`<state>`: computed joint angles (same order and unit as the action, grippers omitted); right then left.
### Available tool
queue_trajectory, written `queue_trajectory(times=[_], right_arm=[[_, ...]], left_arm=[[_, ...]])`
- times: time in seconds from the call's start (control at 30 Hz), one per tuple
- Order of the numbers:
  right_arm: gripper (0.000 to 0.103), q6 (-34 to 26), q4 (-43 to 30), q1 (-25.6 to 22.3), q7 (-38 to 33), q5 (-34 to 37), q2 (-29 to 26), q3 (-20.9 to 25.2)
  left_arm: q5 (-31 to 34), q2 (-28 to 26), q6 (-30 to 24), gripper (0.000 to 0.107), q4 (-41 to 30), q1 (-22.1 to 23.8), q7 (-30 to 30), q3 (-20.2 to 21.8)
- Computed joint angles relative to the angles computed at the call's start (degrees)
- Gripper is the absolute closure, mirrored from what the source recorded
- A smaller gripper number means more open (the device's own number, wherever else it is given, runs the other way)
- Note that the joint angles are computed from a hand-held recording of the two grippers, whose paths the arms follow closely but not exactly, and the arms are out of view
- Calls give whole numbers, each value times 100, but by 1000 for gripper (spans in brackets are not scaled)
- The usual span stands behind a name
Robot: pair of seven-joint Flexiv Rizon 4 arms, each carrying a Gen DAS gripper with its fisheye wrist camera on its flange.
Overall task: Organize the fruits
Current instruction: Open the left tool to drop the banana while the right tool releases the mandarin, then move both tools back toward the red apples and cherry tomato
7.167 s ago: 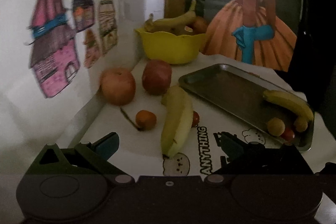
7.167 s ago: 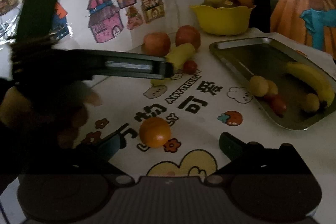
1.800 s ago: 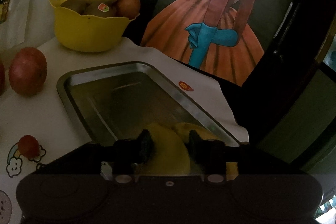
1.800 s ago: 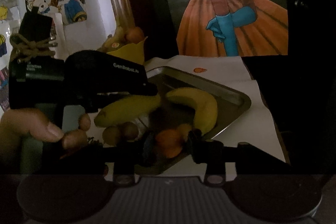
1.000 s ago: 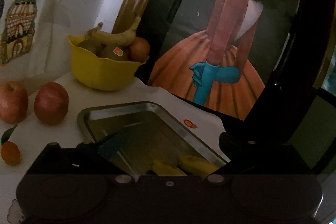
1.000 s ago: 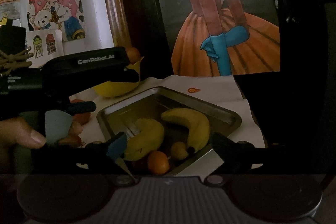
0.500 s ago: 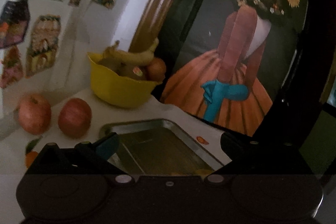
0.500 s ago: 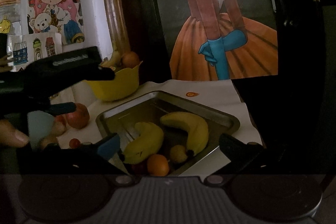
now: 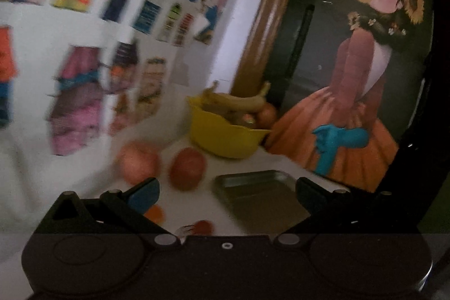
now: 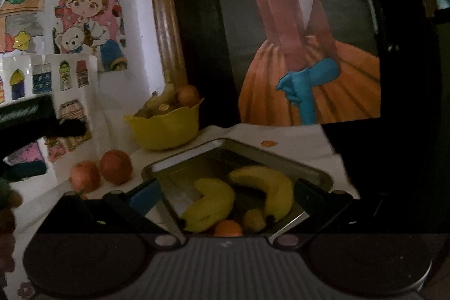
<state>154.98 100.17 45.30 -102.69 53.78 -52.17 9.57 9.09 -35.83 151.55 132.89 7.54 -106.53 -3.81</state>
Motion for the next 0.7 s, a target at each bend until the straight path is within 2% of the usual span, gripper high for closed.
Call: queue_trajectory(times=[0.2,0.37,0.5,0.6,0.7], right_arm=[[0,74,2,127,-114,-120,-37,-34],[0,-44,1,132,-186,-66,-14,34],[0,124,326,50,565,-643,-42,182],[0,267,675,-44,1236,-1404,-81,207],[0,85,820,-134,1734,-1730,-63,157]], left_arm=[[15,88,155,5,379,81,234,231],[-14,-162,14,5,186,203,388,211],[68,-244,-533,4,-91,416,304,44],[8,-254,-805,5,-181,351,498,85],[-49,-117,-1206,5,-139,365,609,46]])
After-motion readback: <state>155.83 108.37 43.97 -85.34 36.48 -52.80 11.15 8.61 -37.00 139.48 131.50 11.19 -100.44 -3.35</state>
